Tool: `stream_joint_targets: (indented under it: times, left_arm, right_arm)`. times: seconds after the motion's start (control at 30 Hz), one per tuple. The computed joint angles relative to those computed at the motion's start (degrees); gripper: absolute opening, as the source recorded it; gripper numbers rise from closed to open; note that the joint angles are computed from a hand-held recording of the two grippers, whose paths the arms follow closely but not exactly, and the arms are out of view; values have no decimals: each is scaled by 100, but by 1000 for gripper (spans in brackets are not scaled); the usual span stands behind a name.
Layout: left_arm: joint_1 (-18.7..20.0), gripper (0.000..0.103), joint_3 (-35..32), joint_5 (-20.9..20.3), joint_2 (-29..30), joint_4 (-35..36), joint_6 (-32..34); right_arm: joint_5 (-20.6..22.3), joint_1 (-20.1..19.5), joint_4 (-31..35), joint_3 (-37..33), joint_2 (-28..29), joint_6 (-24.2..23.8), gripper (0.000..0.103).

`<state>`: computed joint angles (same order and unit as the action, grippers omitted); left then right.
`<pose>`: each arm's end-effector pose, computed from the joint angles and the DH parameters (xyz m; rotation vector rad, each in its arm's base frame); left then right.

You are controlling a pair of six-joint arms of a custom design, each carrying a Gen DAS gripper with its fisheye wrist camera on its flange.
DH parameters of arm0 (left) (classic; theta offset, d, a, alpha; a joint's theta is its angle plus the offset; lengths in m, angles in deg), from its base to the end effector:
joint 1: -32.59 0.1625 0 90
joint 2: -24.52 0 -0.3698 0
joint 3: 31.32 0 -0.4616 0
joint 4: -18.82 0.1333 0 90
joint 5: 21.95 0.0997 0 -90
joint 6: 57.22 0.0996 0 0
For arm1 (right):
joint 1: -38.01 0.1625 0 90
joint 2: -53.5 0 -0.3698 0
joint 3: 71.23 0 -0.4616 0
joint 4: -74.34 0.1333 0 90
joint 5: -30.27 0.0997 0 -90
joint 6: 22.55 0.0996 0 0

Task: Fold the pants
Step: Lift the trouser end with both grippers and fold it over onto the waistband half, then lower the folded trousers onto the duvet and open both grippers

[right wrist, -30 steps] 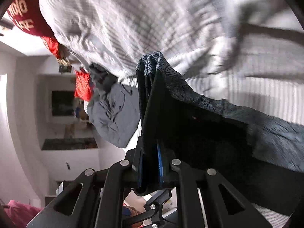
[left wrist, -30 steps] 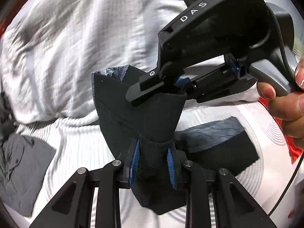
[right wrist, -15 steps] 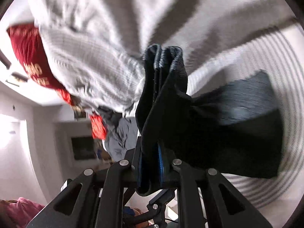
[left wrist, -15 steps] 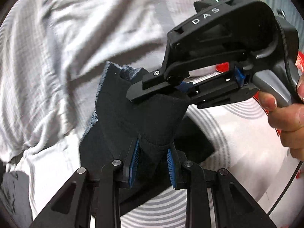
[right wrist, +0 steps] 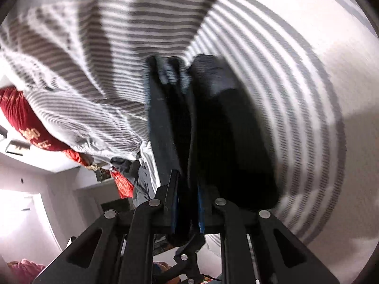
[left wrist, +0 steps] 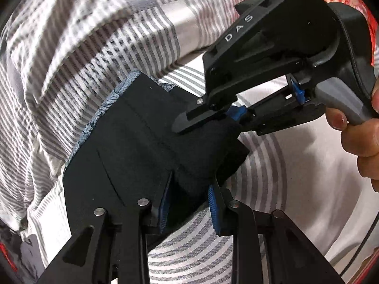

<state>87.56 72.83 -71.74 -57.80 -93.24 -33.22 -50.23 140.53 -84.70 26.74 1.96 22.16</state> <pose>-0.1699 -0.5867 0.2817 1.2014 2.1259 -0.0908 0.2931 -0.6294 0.0653 0.7275 2.6882 -0.3778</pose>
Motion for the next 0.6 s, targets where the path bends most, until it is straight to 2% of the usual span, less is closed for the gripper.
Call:
stream_joint_targets:
  times: [0.07, 0.13, 0.17, 0.2, 0.23, 0.33, 0.47, 0.53, 0.57, 0.6]
  left_arm:
    - [-74, 29, 79, 105, -51, 30, -2]
    - [-82, 30, 22, 114, -77, 170, -68]
    - [-76, 38, -33, 102, -84, 251, -112]
    - [-23, 47, -196, -54, -69, 438, -218]
    - [8, 61, -316, -200, -88, 569, -363]
    - [66, 61, -570, -365, -164, 757, -548]
    - [261, 61, -1064, -251, 1, 869, -890]
    - [419, 61, -1406, -168, 217, 958, -1183]
    - [548, 61, -1677, -127, 396, 1070, -1468]
    - [632, 61, -1829, -125, 488, 1179, -1699]
  right_arm:
    - [-7, -2, 23, 37, -37, 28, 18]
    - [-220, 79, 375, -71, -71, -82, 25]
    - [-405, 158, 707, -209, -72, -158, 32]
    - [-629, 240, 989, -333, -72, -182, 49]
    - [-871, 315, 1232, -411, -97, -205, 62]
    - [-1490, 506, 1770, -595, -169, -191, 64]
    - [-2071, 709, 2084, -840, -154, -12, 64]
    - [-2310, 817, 2205, -1091, -38, -95, 63]
    - [-2386, 863, 2260, -1215, 18, -159, 61]
    - [-2461, 929, 2326, -1393, 118, -297, 51]
